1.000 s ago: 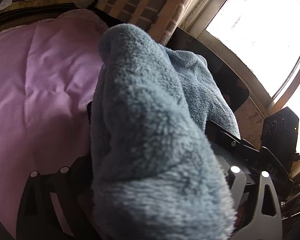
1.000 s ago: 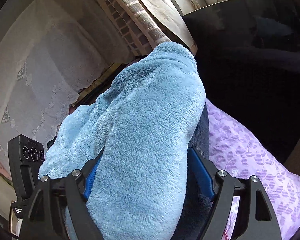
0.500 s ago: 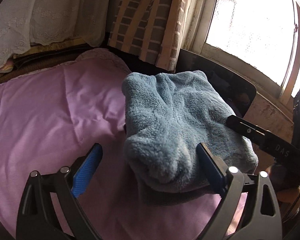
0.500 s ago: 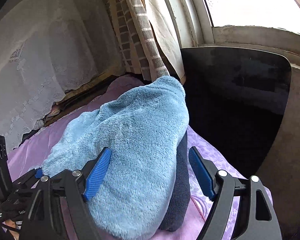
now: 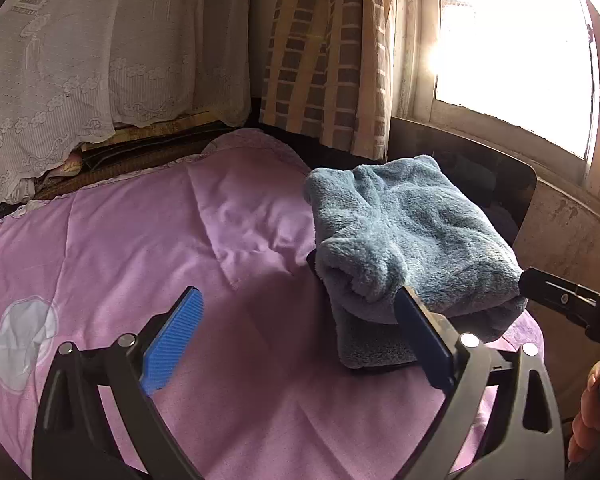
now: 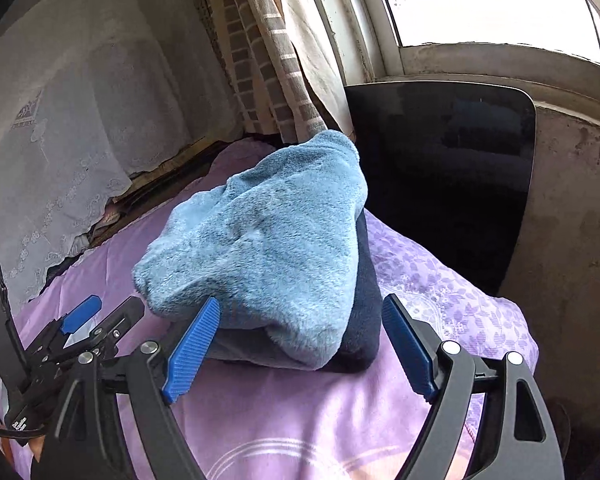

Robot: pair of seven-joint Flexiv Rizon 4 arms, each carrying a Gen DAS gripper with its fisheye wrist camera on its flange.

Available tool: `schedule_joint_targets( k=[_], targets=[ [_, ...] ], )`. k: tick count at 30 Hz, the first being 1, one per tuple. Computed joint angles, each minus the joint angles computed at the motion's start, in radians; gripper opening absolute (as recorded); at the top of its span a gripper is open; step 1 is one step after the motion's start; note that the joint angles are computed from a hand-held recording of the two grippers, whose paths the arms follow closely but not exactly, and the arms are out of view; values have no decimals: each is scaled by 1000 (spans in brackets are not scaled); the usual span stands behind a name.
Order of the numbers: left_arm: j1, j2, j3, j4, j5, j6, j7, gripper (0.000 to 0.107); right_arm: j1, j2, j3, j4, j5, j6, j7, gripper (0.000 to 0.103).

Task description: Fold small clothes

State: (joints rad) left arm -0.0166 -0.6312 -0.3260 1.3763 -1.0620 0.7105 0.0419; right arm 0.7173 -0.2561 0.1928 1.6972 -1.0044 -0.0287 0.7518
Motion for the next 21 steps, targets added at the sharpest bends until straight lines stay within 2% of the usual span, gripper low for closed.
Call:
schedule_joint_targets(
  k=[6,15,21],
  targets=[
    [25,-2,2,-19,-9,-26,-12,95,39,-69,-20,-119,12,-59,-109,87],
    [58,50,9,33,-98,-65,85,97,119,-145,-60,-267,18,-174,-227,88],
    [65,78,31,57,-151,-91,131,98,179,-209,-93,-380,15,-263,-351,92]
  ],
)
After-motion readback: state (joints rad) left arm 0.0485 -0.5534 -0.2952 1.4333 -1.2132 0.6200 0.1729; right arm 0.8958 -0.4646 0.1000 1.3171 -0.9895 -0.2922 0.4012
